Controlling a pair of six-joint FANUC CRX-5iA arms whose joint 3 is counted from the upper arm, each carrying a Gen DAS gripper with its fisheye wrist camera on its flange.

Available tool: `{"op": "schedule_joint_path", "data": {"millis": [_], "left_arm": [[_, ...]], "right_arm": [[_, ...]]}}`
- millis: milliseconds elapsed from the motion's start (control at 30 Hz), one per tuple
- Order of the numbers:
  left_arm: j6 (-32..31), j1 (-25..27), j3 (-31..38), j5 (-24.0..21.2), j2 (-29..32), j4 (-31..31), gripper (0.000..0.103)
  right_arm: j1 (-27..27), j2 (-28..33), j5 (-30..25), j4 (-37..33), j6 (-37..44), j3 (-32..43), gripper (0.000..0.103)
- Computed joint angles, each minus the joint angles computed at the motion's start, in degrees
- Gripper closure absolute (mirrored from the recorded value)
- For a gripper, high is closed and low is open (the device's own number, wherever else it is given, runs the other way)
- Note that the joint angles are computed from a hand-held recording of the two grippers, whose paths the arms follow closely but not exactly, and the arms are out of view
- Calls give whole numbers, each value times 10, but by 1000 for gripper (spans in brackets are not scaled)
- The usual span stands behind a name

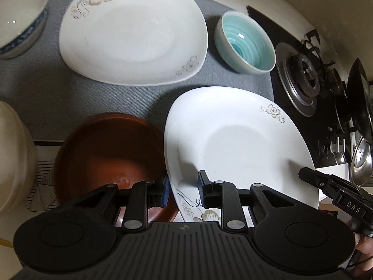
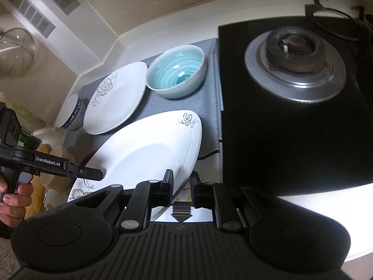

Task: Organize plates and bowls
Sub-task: 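Carry the plate and lower it onto the white plate on the mat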

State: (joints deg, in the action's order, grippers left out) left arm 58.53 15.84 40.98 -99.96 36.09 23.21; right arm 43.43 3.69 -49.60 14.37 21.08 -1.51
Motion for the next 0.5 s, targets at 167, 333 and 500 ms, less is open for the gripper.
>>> {"op": "schedule_joint_path", "data": {"millis": [167, 333, 500], "left_arm": [[3, 12, 23, -10, 5, 16, 77], [13, 24, 53, -19, 16, 25, 77], [36, 36, 109, -40, 50, 37, 77]], "right_arm": [[5, 1, 8, 17, -11, 12, 87], [2, 13, 24, 19, -19, 28, 87], [3, 38, 29, 30, -19, 56, 87]]}}
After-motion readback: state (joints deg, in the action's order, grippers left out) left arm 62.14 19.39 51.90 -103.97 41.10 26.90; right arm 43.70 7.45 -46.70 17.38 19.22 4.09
